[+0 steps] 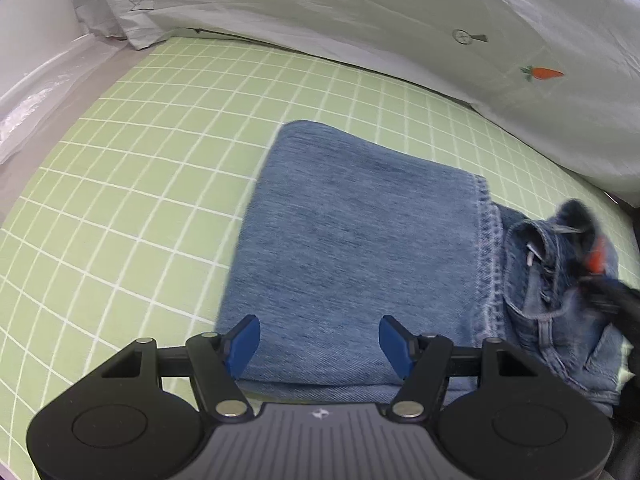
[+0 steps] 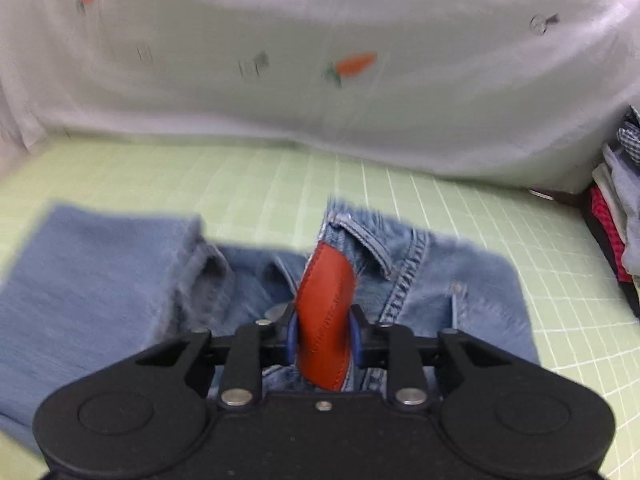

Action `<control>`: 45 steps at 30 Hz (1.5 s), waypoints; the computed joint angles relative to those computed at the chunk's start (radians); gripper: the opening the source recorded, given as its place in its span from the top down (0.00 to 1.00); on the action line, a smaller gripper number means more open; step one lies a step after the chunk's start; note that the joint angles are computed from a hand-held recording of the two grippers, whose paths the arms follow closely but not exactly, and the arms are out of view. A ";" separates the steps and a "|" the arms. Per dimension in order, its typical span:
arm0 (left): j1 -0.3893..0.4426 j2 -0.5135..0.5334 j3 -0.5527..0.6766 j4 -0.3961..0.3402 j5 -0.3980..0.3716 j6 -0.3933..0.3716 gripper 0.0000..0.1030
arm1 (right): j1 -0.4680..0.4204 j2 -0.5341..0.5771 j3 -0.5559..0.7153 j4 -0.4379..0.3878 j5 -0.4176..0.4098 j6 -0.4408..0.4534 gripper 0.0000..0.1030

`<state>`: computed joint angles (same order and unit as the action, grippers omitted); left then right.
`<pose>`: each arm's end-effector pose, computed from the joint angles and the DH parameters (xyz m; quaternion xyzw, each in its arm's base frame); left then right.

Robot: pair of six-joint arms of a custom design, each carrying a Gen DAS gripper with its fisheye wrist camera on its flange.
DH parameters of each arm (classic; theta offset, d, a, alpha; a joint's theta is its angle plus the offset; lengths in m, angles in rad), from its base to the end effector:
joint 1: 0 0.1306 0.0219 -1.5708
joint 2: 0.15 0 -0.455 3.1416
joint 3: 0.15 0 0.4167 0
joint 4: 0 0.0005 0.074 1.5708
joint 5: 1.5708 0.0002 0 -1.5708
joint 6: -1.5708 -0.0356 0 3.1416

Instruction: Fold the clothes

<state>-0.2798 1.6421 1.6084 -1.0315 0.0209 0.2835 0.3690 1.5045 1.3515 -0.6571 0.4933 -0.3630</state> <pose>0.5678 -0.1644 0.4645 0.0008 0.9682 -0.0792 0.2374 0.5139 0.1801 0.4440 0.0879 0.9007 -0.0829 0.4173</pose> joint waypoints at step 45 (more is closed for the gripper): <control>0.016 0.037 0.048 0.027 0.034 -0.046 0.80 | -0.040 -0.074 -0.041 -0.334 -0.071 -0.418 0.07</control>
<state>-0.2636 1.6795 1.6561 -1.0045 0.0545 0.2370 0.3294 1.4310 1.3103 -0.9908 0.4222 -0.7806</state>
